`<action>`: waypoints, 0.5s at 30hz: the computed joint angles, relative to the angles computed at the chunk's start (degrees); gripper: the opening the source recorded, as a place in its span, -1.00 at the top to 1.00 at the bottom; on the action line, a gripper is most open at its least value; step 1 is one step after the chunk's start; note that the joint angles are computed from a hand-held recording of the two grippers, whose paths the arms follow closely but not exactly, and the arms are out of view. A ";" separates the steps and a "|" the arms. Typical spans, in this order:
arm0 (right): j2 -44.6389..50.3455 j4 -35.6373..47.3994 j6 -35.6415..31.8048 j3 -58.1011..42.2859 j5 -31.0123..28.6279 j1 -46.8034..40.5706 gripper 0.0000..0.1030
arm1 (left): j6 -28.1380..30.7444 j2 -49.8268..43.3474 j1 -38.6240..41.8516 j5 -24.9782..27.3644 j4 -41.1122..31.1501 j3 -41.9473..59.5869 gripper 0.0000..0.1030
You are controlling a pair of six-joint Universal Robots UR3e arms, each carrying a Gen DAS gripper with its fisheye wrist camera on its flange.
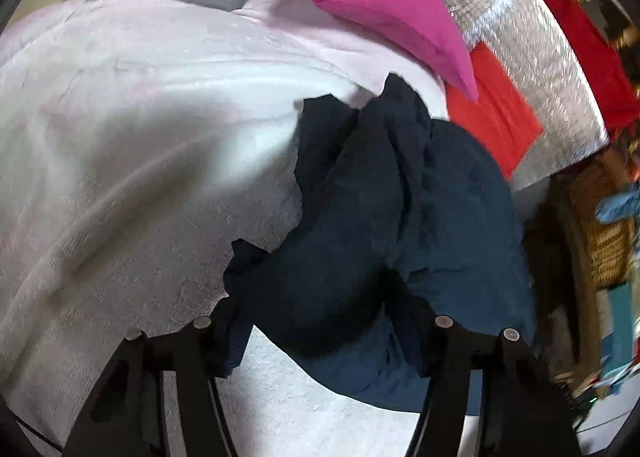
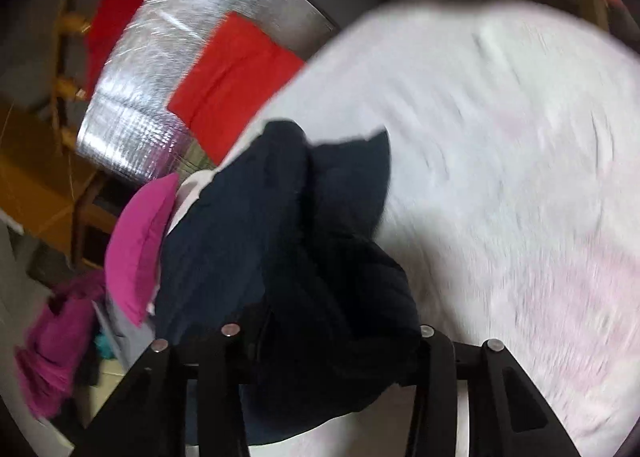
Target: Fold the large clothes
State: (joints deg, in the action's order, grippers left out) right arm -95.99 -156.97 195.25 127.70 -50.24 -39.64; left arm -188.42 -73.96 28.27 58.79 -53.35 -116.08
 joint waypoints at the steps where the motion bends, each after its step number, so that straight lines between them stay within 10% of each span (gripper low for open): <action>1: 1.16 -2.16 0.09 -0.45 -2.89 1.75 0.10 | 0.21 0.06 -0.99 1.72 0.51 0.04 -0.24; 5: 2.48 -1.57 -1.07 -0.49 -6.39 4.13 0.08 | -1.22 -0.75 -3.87 5.80 2.45 0.65 -0.31; 15: -20.77 26.02 -13.82 12.70 14.03 -14.79 -0.51 | 3.59 15.54 4.54 -1.84 -14.04 -4.37 -0.56</action>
